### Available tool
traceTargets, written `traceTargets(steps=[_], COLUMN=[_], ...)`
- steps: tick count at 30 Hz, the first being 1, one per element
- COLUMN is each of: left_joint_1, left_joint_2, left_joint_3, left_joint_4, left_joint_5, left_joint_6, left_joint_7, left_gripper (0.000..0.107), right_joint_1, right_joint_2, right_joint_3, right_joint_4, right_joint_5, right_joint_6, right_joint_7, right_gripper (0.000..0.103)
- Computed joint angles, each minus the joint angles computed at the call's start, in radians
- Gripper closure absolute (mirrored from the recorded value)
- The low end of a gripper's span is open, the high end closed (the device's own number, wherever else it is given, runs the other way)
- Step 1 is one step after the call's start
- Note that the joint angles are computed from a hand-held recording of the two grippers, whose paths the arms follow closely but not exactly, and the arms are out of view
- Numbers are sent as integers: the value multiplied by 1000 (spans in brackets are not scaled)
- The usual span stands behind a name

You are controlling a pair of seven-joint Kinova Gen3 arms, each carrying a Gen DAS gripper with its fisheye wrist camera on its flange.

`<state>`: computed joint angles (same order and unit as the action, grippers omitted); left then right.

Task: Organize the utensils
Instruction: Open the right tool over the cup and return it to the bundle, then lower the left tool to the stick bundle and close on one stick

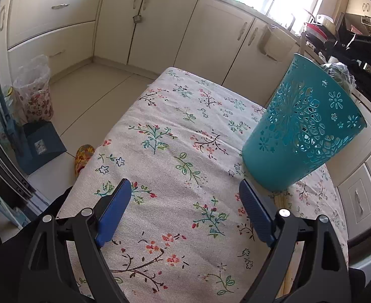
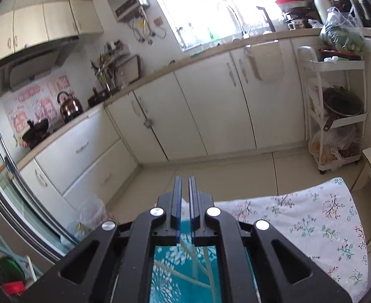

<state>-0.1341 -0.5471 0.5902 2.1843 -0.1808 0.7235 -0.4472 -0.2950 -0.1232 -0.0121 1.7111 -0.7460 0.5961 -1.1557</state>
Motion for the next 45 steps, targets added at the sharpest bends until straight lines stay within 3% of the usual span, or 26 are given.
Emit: traceTargets(steps=[5, 8, 10, 13, 18, 23, 27, 45], left_joint_1=[-2, -5, -7, -11, -11, -10, -9, -6], left_joint_2=[-8, -11, -14, -13, -11, -15, -19, -24], left_joint_3=[-8, -10, -11, -6, -7, -18, -24, -33], left_joint_4=[6, 10, 13, 11, 12, 18, 24, 26], left_joint_5=[9, 14, 18, 21, 23, 34, 39, 51], left_joint_6=[-5, -11, -14, -14, -15, -20, -27, -29], left_joint_7=[3, 6, 7, 7, 3, 8, 8, -9], left_gripper=[24, 24, 24, 24, 24, 24, 24, 24], right_joint_1=[-12, -35, -36, 14, 28, 19, 11, -51], right_joint_2=[-73, -191, -264, -354, -295, -190, -155, -124], right_joint_3=[59, 126, 143, 133, 73, -61, -117, -109], right_joint_4=[56, 150, 207, 294, 365, 361, 346, 333], right_joint_5=[-85, -140, -110, 0, 174, 295, 385, 479], right_joint_6=[14, -18, -32, 28, 182, 164, 148, 131], right_joint_7=[86, 150, 136, 55, -77, -205, -313, -374], right_gripper=[96, 90, 86, 84, 84, 86, 88, 89])
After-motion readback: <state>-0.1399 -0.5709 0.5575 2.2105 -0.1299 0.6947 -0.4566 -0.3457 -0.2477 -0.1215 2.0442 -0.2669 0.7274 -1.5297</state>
